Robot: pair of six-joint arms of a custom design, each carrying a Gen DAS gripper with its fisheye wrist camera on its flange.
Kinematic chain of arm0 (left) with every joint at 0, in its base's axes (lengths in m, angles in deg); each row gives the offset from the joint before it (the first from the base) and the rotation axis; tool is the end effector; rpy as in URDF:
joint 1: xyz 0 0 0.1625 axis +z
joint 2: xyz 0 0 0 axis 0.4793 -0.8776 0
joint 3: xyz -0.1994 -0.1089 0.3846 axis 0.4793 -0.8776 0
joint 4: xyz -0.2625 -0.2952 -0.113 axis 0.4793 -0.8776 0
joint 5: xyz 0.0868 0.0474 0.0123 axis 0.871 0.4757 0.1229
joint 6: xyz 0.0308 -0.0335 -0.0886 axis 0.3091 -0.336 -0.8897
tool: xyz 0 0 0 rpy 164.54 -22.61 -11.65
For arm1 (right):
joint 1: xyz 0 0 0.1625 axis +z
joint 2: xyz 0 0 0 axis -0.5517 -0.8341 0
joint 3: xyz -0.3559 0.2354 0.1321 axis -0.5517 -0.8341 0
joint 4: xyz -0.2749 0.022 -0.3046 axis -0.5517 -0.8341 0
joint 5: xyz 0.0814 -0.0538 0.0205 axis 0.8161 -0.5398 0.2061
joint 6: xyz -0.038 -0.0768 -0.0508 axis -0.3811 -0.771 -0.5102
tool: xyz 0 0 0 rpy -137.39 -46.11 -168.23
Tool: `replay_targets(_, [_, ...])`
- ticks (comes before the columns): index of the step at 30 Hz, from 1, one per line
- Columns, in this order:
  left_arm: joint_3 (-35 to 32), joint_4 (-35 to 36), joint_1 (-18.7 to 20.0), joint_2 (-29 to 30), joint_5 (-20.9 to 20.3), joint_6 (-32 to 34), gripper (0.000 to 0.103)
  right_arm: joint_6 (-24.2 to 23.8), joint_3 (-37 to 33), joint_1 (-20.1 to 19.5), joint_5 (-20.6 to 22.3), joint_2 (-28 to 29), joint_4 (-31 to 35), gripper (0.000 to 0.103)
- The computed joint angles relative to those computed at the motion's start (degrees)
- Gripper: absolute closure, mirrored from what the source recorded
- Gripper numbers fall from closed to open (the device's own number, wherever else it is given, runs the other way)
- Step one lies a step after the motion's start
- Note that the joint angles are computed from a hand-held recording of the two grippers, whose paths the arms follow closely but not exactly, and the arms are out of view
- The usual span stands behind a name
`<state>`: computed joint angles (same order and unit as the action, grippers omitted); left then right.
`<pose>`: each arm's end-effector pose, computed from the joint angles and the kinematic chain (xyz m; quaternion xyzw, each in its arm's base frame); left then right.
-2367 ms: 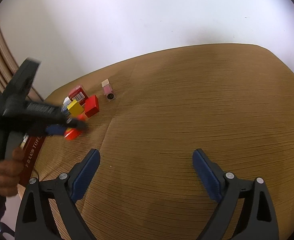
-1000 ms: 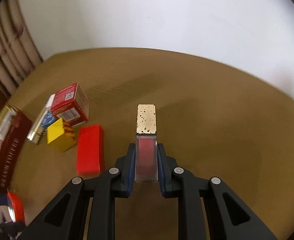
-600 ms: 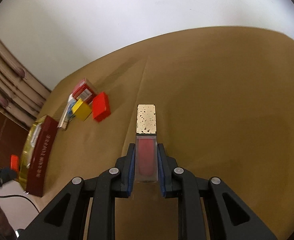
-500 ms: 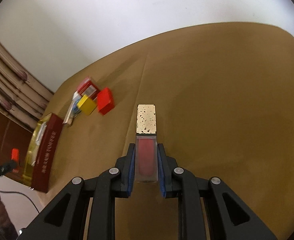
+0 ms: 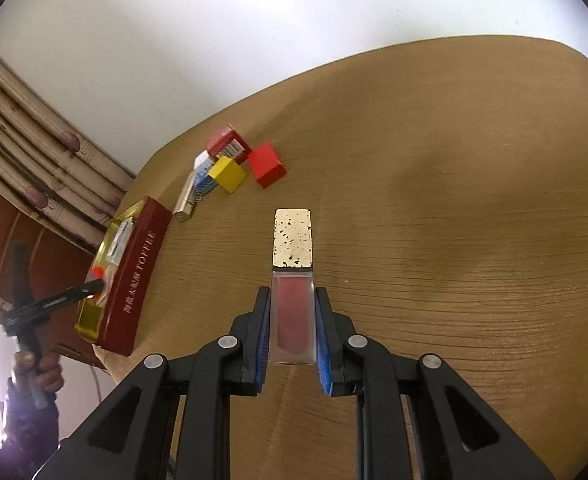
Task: Organize rigid objects
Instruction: 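Carry the tape measure into the tin and open the left tool while the right tool holds the lipstick, then lower the lipstick bottle into the tin and open the right tool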
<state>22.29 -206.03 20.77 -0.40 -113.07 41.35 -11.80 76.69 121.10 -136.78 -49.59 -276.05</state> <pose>-0.2550 -0.6021 0.2245 0.2802 0.8947 -0.1180 0.3273 0.0907 -0.3911 0.2233 -0.1379 -0.8621 0.4780 0.0965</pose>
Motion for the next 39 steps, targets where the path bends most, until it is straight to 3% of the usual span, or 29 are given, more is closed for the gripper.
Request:
replay_targets(11, [-2.3,-0.2,0.6,2.8,1.3,2.1,0.051,0.5,-0.6,3.5,-1.4,-0.8,1.9,0.085])
replay_targets(15, [-0.8,-2.1,0.6,0.1,-0.7,0.8,0.051,0.7,-2.3,5.7,-0.6,-1.0,4.0,0.085])
replay_targets(17, [1.5,-5.0,0.1,-2.4,0.2,-0.3,0.051,0.4,-3.9,7.3,-0.3,-0.9,5.8,0.085])
replay_targets(22, [8.7,-11.2,-1.9,-9.3,7.1,-4.6,0.051,-1.0,-11.3,11.6,2.5,0.6,14.2,0.085])
replay_targets(27, [11.5,-12.5,-1.1,-13.4,8.4,-7.0,0.051,-0.3,-23.1,13.9,8.7,5.1,26.3,0.085])
replay_targets(33, [13.2,-15.5,-0.5,-13.8,9.5,-4.7,0.051,2.5,-37.2,15.6,6.7,13.3,37.5,0.085])
replay_targets(35, [13.4,-16.7,-0.4,-13.7,9.1,-3.6,0.051,4.6,-40.2,15.1,7.4,15.5,39.4,0.085])
replay_targets(39, [13.3,-17.0,0.0,-13.6,7.8,-2.8,0.051,7.5,-44.1,15.3,4.2,18.8,41.3,0.085])
